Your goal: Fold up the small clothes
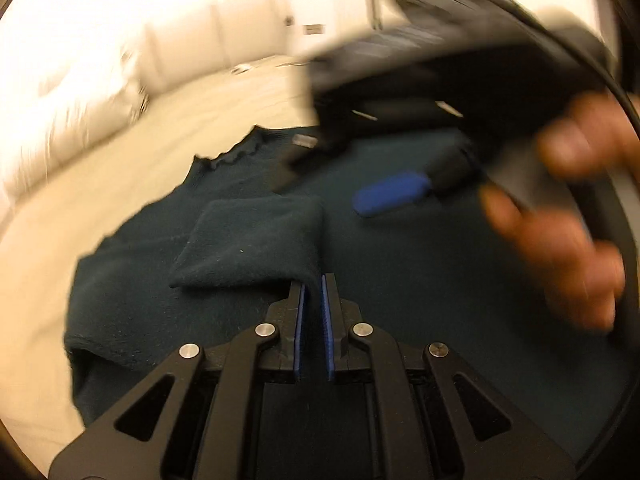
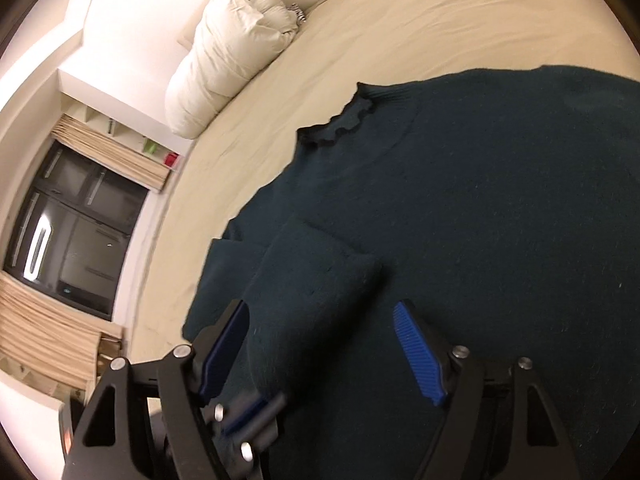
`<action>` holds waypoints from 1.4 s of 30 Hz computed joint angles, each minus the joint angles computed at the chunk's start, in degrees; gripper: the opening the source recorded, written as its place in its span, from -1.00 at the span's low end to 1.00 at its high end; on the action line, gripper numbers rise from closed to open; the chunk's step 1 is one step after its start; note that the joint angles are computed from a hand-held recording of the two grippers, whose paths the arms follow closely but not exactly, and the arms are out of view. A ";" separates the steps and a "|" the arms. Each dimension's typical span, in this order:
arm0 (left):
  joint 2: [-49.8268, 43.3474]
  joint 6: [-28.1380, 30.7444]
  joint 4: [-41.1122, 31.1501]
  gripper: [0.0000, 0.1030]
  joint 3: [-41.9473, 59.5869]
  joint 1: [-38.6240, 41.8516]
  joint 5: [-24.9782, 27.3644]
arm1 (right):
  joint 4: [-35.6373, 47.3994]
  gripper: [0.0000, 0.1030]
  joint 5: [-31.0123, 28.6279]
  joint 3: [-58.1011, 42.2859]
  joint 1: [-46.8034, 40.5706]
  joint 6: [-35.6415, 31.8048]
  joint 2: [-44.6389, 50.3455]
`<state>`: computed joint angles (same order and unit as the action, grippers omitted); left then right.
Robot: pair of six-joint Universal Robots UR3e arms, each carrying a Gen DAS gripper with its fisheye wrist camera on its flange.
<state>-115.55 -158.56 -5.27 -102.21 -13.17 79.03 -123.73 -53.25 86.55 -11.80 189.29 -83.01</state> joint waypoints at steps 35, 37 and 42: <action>-6.87 -22.85 -14.67 -0.86 6.90 27.57 -21.09 | -6.32 -0.92 -54.16 -16.71 25.05 -7.61 9.57; -6.10 -22.75 -14.32 -0.86 5.97 27.46 -20.57 | -7.05 -0.91 -49.37 -6.80 16.98 0.32 1.37; -5.44 -23.60 -14.55 -0.86 6.59 25.66 -18.59 | -5.27 0.04 -25.03 9.02 -0.89 3.88 -11.38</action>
